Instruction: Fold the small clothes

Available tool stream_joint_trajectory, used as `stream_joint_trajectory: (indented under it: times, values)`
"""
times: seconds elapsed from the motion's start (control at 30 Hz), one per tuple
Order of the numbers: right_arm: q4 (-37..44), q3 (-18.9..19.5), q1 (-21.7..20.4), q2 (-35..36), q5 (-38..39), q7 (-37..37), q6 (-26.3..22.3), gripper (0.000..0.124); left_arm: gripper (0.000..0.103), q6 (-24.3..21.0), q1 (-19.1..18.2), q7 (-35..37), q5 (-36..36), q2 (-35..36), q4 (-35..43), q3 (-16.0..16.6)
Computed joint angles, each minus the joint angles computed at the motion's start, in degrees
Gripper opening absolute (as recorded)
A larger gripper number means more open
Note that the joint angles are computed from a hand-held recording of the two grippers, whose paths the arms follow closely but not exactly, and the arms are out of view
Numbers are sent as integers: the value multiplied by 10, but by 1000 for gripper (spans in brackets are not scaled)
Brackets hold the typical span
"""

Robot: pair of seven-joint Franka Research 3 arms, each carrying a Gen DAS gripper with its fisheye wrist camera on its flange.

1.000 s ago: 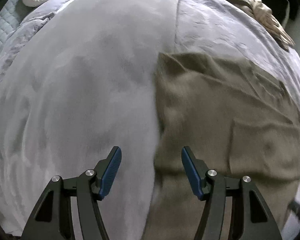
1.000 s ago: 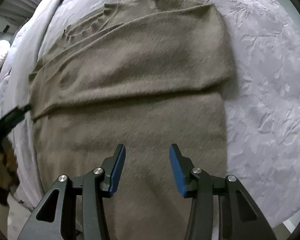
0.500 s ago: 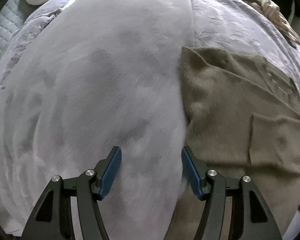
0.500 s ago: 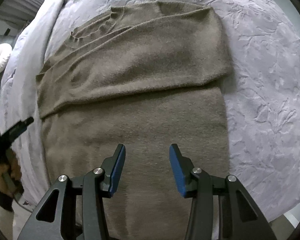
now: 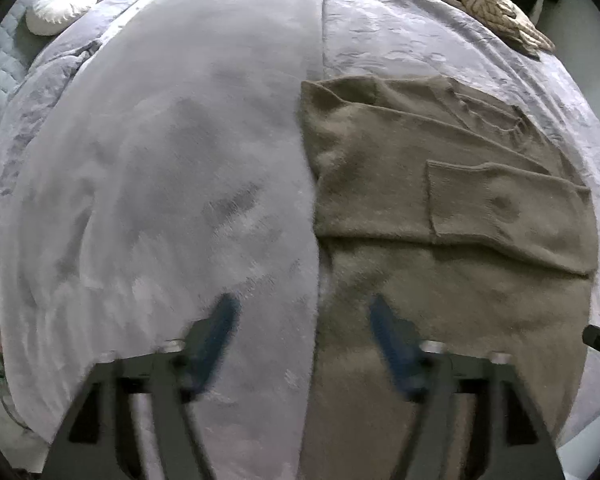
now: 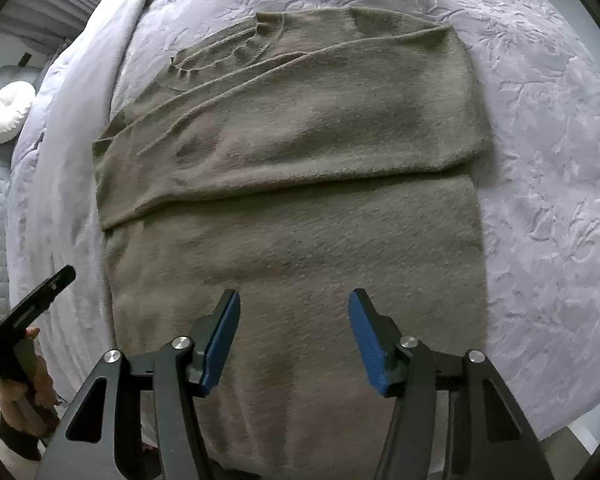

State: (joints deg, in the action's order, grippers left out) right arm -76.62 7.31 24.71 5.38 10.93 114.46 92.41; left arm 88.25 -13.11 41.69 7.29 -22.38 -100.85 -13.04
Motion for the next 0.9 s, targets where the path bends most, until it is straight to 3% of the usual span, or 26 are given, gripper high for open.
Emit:
stream_joint_trajectory:
  times: [0.03,0.17,0.3,0.53,0.77,0.9]
  values:
    - [-1,0,0,-1,0,2,1,65,102,13,1,-2,2,1,-8,1]
    - [-7,3,4,-7,-1,17,4,66,102,27,0,6,-3,-5,-21,6]
    - [-21,7,9,-20,1,35,18,79,102,41,0,15,-21,-17,-39,14]
    - [-99,17,13,-82,25,66,94,86,102,53,-3,47,-50,-52,-76,28]
    - [-124,19,11,-102,69,41,78,86,102,5,-4,54,-31,-96,-101,12]
    - [-158,12,3,-124,109,16,77,87,102,2,-18,35,-67,-134,-141,19]
